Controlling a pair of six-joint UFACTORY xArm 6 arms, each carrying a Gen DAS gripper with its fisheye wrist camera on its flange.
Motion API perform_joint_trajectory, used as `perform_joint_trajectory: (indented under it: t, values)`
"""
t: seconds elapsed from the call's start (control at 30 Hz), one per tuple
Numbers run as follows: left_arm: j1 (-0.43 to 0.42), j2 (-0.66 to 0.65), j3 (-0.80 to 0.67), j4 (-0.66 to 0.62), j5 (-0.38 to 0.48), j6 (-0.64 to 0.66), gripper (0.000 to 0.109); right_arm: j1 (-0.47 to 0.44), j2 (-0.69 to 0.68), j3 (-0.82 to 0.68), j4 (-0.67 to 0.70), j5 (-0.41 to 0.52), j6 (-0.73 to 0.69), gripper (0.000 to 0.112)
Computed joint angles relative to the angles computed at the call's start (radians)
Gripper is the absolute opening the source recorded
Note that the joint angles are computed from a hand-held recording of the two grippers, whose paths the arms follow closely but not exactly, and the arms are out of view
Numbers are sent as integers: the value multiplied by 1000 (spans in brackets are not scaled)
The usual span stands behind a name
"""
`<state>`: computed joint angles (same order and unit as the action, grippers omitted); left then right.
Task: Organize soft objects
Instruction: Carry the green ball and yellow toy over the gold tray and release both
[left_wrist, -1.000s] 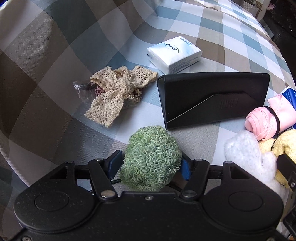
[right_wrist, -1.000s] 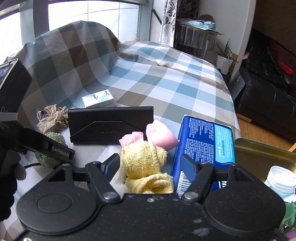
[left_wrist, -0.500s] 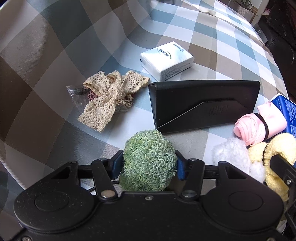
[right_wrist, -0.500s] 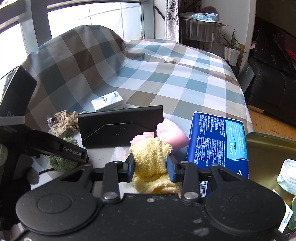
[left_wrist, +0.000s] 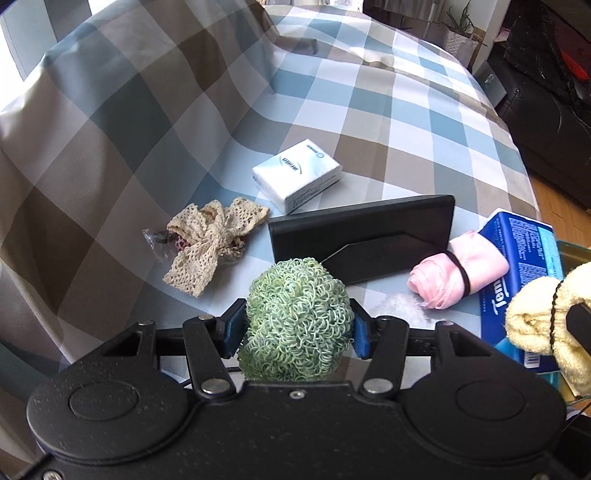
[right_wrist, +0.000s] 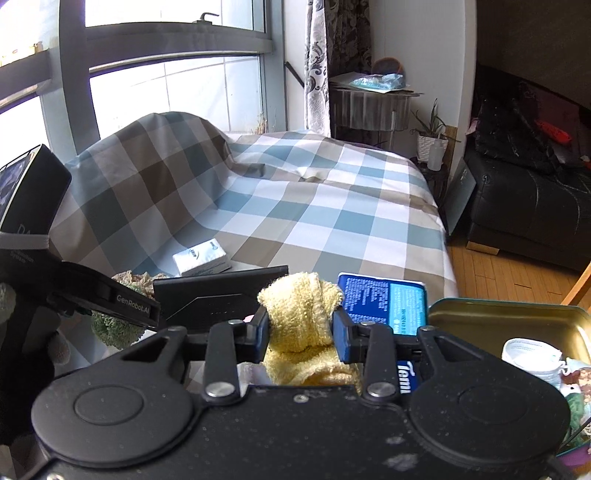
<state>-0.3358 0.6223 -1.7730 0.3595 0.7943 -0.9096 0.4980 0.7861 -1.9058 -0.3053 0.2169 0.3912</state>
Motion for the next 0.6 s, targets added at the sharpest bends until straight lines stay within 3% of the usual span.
perform_joint_trajectory:
  t: [0.33, 0.47, 0.6]
  values:
    - [-69, 87, -195, -20, 36, 120, 53, -136, -215, 216, -721, -28, 731, 34]
    - [-105, 161, -335, -48, 66, 184, 53, -195, -297, 299, -860, 16, 930, 34]
    - [-139, 270, -536, -87, 119, 254, 53, -239, -336, 333, -906, 59, 1040, 34]
